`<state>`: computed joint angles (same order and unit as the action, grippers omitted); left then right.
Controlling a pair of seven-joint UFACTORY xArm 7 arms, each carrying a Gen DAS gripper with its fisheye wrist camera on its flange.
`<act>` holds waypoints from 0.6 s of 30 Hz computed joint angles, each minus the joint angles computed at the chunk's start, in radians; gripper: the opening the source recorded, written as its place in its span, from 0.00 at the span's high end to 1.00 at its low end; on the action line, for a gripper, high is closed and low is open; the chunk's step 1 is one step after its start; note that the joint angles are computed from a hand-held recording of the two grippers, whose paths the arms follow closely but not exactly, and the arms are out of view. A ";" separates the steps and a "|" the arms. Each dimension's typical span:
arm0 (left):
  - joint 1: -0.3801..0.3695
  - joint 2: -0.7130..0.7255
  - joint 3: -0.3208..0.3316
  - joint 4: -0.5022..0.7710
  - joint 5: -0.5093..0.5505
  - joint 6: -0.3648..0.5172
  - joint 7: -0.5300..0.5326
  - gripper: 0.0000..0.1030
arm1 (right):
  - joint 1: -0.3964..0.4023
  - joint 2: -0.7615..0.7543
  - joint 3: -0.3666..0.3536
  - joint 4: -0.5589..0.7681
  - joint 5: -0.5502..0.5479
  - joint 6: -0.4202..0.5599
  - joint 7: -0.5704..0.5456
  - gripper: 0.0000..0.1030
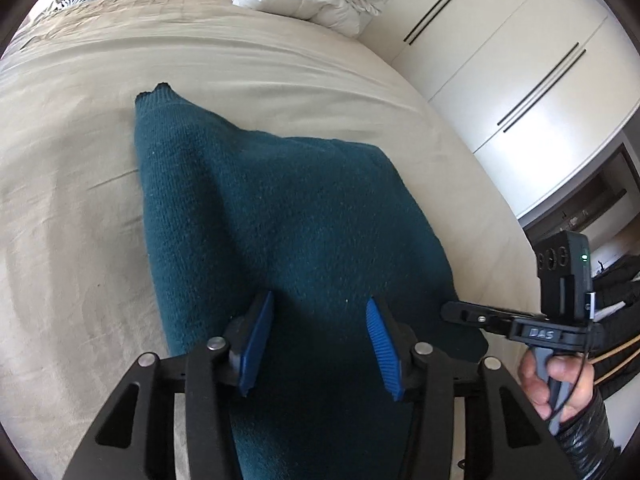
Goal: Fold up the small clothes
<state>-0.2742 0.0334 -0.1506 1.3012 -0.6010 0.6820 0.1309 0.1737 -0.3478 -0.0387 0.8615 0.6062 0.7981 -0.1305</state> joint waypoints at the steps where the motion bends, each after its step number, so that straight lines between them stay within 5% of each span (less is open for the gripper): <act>1: -0.002 -0.001 -0.001 0.001 0.009 -0.003 -0.011 0.52 | 0.001 -0.002 0.002 0.000 0.013 -0.003 0.018 0.83; 9: -0.023 0.000 -0.012 -0.042 0.056 -0.084 0.015 0.52 | 0.037 -0.054 0.032 -0.069 -0.063 -0.071 0.030 0.81; 16: 0.002 -0.046 0.008 -0.055 -0.076 -0.069 0.044 0.51 | 0.030 -0.090 0.036 -0.045 -0.111 -0.059 0.094 0.79; 17: 0.002 -0.068 0.011 -0.069 -0.064 -0.094 0.020 0.49 | 0.022 -0.117 0.005 -0.053 -0.113 -0.051 0.066 0.71; 18: 0.002 -0.094 0.015 -0.091 -0.065 -0.133 0.011 0.46 | 0.018 -0.132 0.007 -0.057 -0.114 -0.084 0.071 0.53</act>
<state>-0.2724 -0.0604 -0.1352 1.2100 -0.6663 0.5488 0.1423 0.1916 -0.4796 -0.0317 0.8050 0.4921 0.7139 -0.0600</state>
